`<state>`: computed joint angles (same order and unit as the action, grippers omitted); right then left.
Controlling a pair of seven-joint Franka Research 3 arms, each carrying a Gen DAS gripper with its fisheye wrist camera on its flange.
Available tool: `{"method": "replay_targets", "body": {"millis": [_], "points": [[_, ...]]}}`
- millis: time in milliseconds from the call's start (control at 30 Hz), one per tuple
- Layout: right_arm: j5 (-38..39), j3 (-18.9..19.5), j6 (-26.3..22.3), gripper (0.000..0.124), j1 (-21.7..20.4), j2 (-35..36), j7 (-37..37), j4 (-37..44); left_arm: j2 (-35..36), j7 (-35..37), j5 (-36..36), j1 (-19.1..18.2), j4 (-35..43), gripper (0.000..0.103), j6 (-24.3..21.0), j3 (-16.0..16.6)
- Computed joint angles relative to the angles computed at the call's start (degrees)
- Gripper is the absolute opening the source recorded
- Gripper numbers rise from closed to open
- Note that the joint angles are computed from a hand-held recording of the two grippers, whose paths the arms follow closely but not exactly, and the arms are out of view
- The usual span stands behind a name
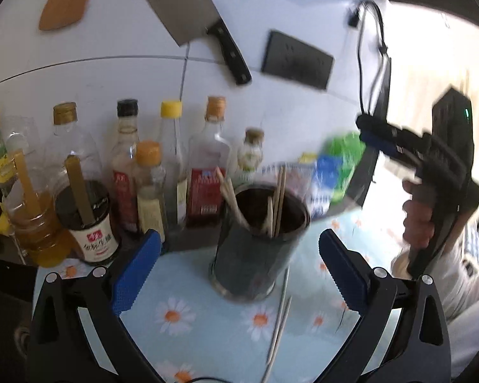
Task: Organize utensils
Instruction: 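Lower both open tools to the last chopsticks beside the holder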
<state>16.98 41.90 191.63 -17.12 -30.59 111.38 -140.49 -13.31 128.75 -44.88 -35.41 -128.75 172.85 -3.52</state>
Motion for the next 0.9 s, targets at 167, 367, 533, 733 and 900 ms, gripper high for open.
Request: {"method": "replay_targets", "body": {"millis": [167, 367, 533, 733, 900], "points": [[-0.5, 4.5, -6.5, 0.091, -4.4, -4.9, 5.1, -0.9, -1.0, -0.5, 5.5, 2.8, -1.6, 0.097, -6.8, -0.9], [-3.8, 8.6, -14.9, 0.091, -7.7, -9.4, 12.3, -2.1, 1.9, 0.6, 10.1, 6.9, -0.1, 0.097, -14.4, -2.9], [-5.5, 9.8, -20.5, 0.091, -6.6, -9.1, 18.4, -4.0, 6.5, 3.3, 9.5, 10.4, 3.1, 0.097, -21.6, -4.8], [-7.9, 12.1, -26.8, 0.091, -6.6, -7.7, 26.2, -6.2, 11.7, 5.4, 10.5, 14.5, 7.5, 0.097, -28.1, -8.2], [-10.8, 13.2, -30.8, 0.091, -6.5, -6.7, 31.6, -6.9, 16.6, 4.6, 15.1, 16.5, 11.5, 0.097, -32.5, -11.1]]}}
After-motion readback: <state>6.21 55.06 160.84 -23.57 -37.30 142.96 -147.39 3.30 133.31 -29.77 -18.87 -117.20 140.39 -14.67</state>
